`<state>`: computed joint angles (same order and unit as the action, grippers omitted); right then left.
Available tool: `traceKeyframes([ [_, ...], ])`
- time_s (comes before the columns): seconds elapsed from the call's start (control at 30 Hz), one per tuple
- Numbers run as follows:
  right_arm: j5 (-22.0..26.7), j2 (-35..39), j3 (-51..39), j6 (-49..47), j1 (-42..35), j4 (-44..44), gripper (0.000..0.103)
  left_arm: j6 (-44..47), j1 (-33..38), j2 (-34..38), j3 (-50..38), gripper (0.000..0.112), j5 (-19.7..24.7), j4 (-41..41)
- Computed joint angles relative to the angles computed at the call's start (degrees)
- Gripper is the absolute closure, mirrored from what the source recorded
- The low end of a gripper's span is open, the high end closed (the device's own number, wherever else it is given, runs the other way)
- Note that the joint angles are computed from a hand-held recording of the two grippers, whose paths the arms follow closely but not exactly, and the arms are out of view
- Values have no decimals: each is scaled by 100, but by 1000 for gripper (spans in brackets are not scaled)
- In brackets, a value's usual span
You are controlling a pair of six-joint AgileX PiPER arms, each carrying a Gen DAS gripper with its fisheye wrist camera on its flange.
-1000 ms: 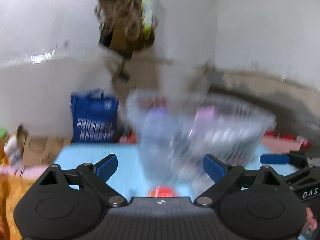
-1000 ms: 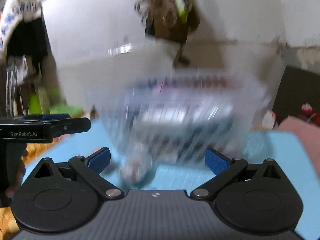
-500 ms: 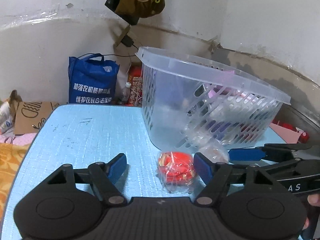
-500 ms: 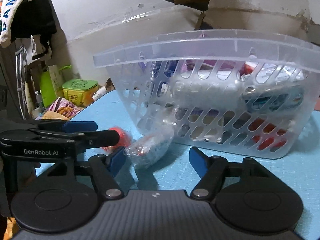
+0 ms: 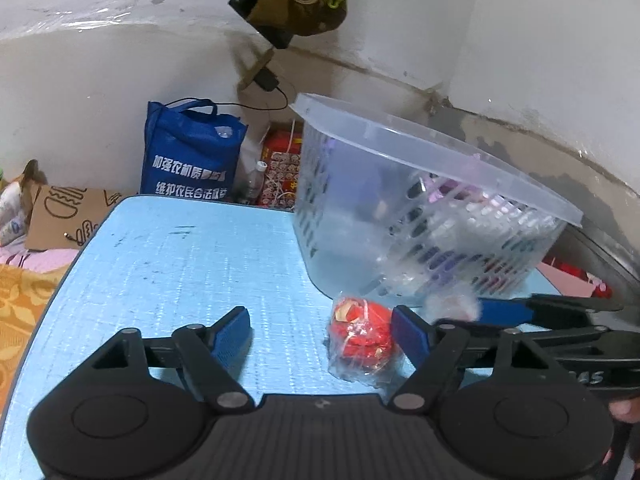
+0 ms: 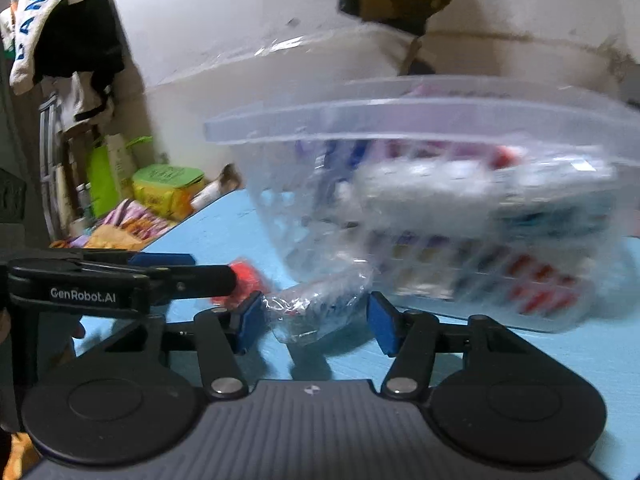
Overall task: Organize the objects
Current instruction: 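Grasp the clear bag with the right gripper while the left grasps the red wrapped candy, then carry both items into the basket and open both grippers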
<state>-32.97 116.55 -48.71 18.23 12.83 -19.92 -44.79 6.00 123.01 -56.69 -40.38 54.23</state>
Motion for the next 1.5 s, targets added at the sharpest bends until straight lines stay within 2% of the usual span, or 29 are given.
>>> traceKeyframes([
  [0.1,-269,-250,487,-79,-243,28,44,501,-252,-85,88,29,126,-287],
  [0.17,-501,-393,807,-443,-348,406,44,760,-564,-131,3,29,559,-406],
  [0.2,-587,-437,913,-557,-403,540,44,1084,-770,-160,-19,32,846,-738],
  [0.27,-713,-484,1035,-598,-511,682,44,1391,-937,-205,32,62,931,-1070],
  [0.33,-824,-504,1120,-672,-592,772,45,1014,-1005,-179,-43,74,965,-711],
  [0.4,-894,-506,1168,-894,-553,1028,46,1013,-1008,-189,46,74,781,-699],
  [0.5,-1092,-501,1246,-1275,-412,1441,47,1659,-1035,-269,342,74,448,-1286],
  [0.63,-1205,-491,1291,-1671,-225,1864,49,2244,-1121,-345,587,74,259,-1892],
  [0.7,-1411,-483,1387,-1622,-300,1783,49,2332,-1137,-331,577,74,210,-1975],
  [0.93,-1469,-476,1386,-1462,-388,1597,50,2620,-1159,-403,711,74,75,-2288],
  [1.0,-1689,-483,1487,-1477,-378,1608,50,2583,-1125,-418,757,74,-9,-2257],
  [1.13,-2306,-630,1917,-1451,-361,1594,50,2975,-1121,-512,1151,73,-556,-2546],
  [1.27,-2722,-1143,2437,-1470,-232,1700,50,2850,-1130,-770,1401,74,-569,-2386],
  [1.33,-2701,-1564,2608,-1339,-309,1486,50,2773,-1067,-1070,1644,73,-734,-2248],
  [1.4,-2415,-1982,2573,-1193,-423,1261,50,2464,-924,-1488,1835,73,-908,-1898],
  [1.5,-1628,-2514,2098,-934,-615,879,50,1746,-870,-2113,1587,73,-581,-1496],
])
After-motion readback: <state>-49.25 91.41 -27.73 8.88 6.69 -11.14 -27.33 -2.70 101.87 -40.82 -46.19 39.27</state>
